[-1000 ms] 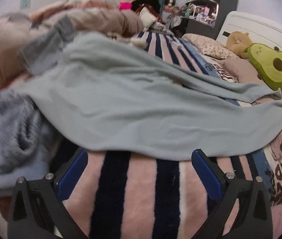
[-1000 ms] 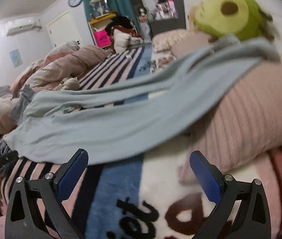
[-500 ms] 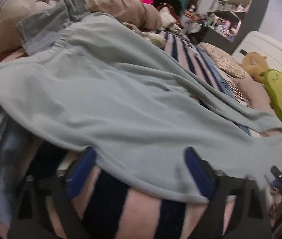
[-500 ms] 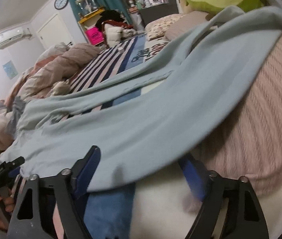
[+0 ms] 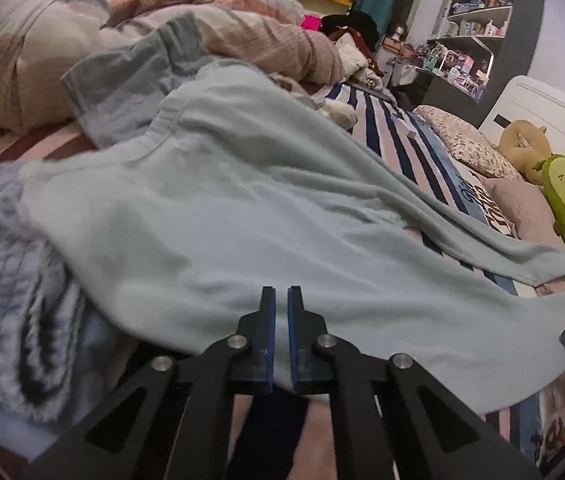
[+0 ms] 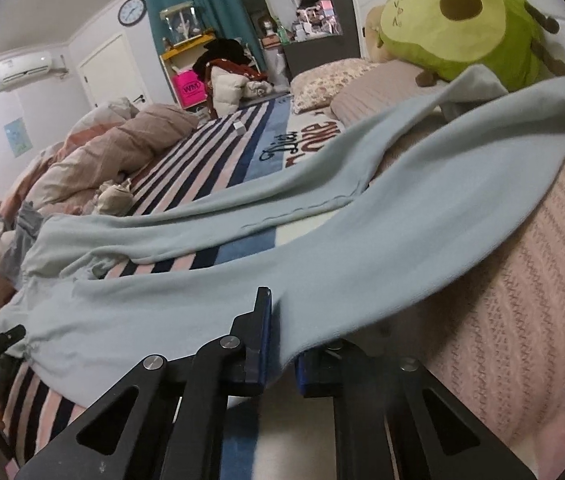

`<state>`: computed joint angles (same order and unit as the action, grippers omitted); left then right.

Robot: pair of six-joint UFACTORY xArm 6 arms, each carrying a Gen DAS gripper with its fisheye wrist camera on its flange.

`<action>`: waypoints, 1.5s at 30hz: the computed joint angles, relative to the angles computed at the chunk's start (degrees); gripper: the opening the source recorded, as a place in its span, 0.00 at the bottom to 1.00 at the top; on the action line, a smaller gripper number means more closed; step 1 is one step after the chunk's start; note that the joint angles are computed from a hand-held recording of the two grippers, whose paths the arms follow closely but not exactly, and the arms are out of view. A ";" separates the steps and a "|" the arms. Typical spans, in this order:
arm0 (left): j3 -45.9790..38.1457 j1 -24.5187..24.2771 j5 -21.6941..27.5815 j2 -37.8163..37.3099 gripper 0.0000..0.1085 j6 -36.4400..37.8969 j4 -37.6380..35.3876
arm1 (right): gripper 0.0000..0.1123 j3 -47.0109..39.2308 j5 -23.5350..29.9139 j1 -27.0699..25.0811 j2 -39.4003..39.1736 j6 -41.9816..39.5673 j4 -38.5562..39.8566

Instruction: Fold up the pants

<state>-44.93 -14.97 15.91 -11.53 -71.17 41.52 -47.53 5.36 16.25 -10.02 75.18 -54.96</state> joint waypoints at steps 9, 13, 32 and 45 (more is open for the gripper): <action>8.74 -3.93 -5.33 -4.51 0.64 15.91 -22.68 | 0.04 2.44 -0.79 0.89 -1.17 -2.05 2.98; 6.52 -3.42 -5.56 -1.78 0.66 11.14 -18.88 | 0.06 2.78 -1.87 1.26 -0.51 -5.14 6.15; -4.78 2.58 -0.04 3.03 0.03 -11.58 10.74 | 0.04 -2.13 -2.67 -0.34 2.77 6.03 -5.33; 5.30 2.18 3.16 -14.45 0.02 -13.23 15.83 | 0.03 5.13 -3.84 1.42 -7.54 -1.61 -0.64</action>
